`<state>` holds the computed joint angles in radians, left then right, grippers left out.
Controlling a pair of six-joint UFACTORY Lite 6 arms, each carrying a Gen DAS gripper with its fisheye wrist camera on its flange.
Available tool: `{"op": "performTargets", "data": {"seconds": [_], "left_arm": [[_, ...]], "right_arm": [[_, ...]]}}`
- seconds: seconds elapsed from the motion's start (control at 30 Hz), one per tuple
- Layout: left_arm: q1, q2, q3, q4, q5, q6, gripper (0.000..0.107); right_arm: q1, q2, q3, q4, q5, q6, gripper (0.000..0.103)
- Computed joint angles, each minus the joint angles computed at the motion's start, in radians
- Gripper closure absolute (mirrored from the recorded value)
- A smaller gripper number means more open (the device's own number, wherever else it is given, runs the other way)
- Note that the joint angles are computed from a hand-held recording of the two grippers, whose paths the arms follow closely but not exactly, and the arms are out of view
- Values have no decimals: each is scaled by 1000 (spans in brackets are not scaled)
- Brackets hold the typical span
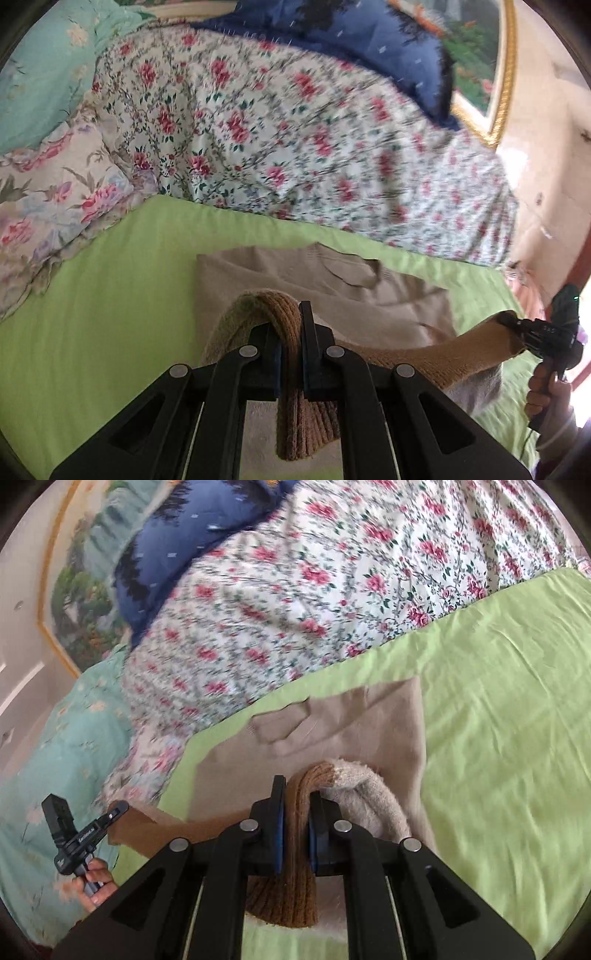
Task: Fold small clothes
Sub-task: 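Fold the held hem up toward the collar with both grippers and release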
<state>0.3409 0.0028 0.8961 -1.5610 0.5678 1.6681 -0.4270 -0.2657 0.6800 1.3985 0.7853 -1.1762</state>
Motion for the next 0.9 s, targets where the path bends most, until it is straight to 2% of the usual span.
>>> {"op": "performTargets", "data": {"seconds": [0.07, 0.2, 0.33, 0.5, 0.6, 0.63, 0.7, 0.77, 0.8, 0.9], "left_arm": [[-54, 133, 105, -68, -67, 36, 101], [-132, 369, 312, -87, -172, 25, 101], [-172, 568, 500, -19, -232, -61, 101], [-197, 719, 639, 186, -261, -268, 97], [-181, 646, 525, 114, -219, -156, 94], [-168, 597, 454, 64, -189, -86, 91], [-149, 482, 288, -31, -120, 52, 77], [-151, 389, 168, -56, -69, 103, 71], [-161, 353, 118, -66, -48, 126, 70], [-244, 333, 80, -20, -31, 105, 70]], "right_arm": [[46, 168, 106, 69, -59, -53, 92], [105, 429, 288, 131, -142, -93, 92], [138, 620, 421, 152, -192, -101, 92], [178, 767, 535, 106, -251, -39, 89], [155, 755, 521, 82, -213, 8, 86], [144, 725, 491, 95, -204, -6, 83], [129, 608, 380, 146, -217, -70, 77], [130, 483, 270, 184, -221, -145, 69], [139, 434, 228, 187, -219, -164, 65], [226, 358, 142, 173, -139, -238, 64]]}}
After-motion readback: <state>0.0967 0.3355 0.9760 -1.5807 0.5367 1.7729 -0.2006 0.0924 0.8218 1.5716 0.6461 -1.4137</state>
